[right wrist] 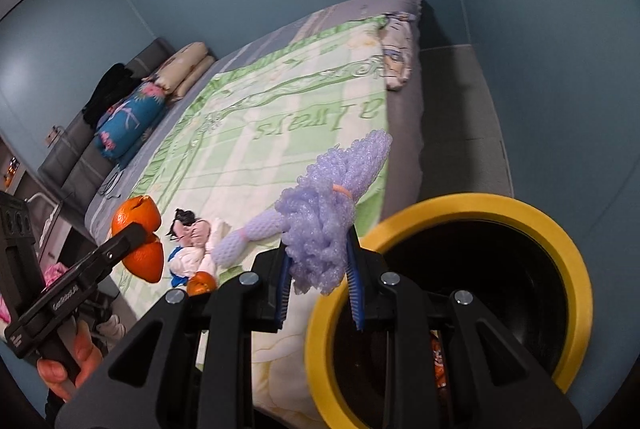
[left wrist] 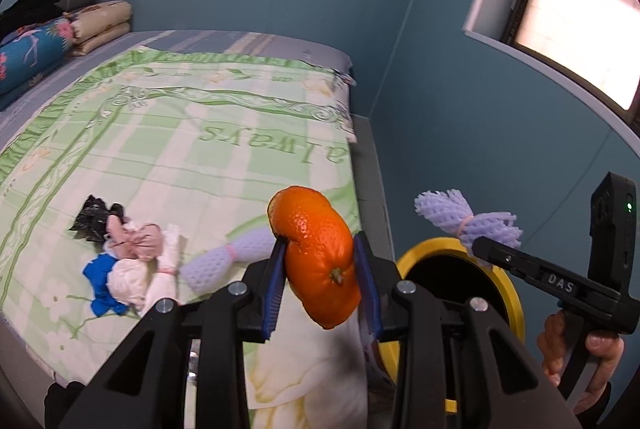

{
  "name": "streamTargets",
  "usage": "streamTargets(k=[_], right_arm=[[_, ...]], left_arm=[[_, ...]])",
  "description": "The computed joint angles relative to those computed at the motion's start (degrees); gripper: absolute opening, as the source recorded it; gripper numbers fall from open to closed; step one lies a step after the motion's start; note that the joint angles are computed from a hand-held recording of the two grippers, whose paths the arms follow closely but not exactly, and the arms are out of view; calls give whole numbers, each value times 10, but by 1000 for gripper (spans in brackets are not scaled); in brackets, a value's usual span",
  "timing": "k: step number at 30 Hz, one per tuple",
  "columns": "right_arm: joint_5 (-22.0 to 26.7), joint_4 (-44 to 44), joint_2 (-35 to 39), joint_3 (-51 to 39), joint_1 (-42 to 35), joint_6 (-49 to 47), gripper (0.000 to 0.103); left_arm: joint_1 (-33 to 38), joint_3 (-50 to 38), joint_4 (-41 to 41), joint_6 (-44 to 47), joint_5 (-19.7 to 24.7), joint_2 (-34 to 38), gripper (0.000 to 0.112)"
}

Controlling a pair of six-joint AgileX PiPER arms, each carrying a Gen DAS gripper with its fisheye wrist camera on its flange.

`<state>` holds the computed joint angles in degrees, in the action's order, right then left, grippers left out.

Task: Collect trash
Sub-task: 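Lift and carry the tangerine and foam net over the bin with both tools, then open the left tool over the bin while the right tool drops the foam net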

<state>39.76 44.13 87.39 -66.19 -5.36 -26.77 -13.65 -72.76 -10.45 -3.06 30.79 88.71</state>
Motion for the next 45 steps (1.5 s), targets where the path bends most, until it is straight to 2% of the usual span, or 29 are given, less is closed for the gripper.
streamTargets(k=[5, 16, 37, 45], right_arm=[[-3, -2, -7, 19, -26, -4, 23], [-14, -20, 3, 36, -53, 13, 23], [2, 10, 69, 45, -91, -13, 25], [10, 36, 69, 47, -113, -30, 29]], left_arm=[[-34, 0, 6, -6, -1, 13, 31], [-107, -23, 78, -39, 16, 50, 32], [-161, -71, -17, 57, 42, 163, 32], [-164, -65, -42, 83, 37, 170, 33]])
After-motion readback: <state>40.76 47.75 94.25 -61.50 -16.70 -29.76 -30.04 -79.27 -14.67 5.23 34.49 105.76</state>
